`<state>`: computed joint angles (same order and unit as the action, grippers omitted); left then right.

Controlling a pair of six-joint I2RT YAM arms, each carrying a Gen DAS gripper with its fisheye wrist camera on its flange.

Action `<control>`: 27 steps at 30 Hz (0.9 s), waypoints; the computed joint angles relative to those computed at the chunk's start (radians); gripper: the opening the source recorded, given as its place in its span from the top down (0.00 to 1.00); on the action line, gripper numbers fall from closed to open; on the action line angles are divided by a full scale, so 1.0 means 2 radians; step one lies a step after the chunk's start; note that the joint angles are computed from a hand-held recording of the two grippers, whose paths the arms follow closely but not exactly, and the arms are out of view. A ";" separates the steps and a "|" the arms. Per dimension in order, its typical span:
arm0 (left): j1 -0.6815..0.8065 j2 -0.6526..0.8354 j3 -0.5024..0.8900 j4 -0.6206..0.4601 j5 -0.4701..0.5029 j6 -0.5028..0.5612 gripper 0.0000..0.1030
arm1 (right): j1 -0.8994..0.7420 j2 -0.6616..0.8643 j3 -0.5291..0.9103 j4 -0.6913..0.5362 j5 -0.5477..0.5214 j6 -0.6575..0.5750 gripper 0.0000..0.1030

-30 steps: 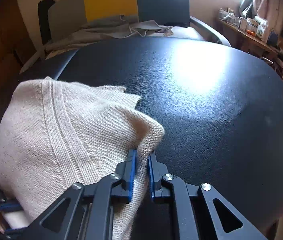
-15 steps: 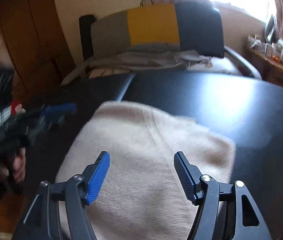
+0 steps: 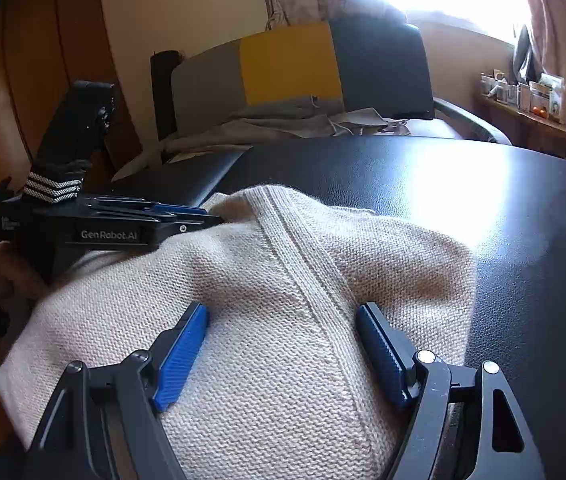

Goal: Fold clothes

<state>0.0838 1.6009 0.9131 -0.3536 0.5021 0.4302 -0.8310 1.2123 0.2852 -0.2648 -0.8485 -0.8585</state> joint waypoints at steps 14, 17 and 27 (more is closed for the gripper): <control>0.135 -0.045 -0.014 -0.100 0.139 -0.032 0.57 | 0.033 -0.007 0.002 0.016 0.004 0.044 0.22; 0.212 0.001 0.025 -0.233 0.196 0.053 0.54 | 0.033 0.011 0.027 -0.019 -0.003 0.039 0.16; 0.309 0.131 0.077 -0.453 0.228 0.265 0.46 | -0.142 0.155 0.233 -0.439 -0.024 -0.229 0.00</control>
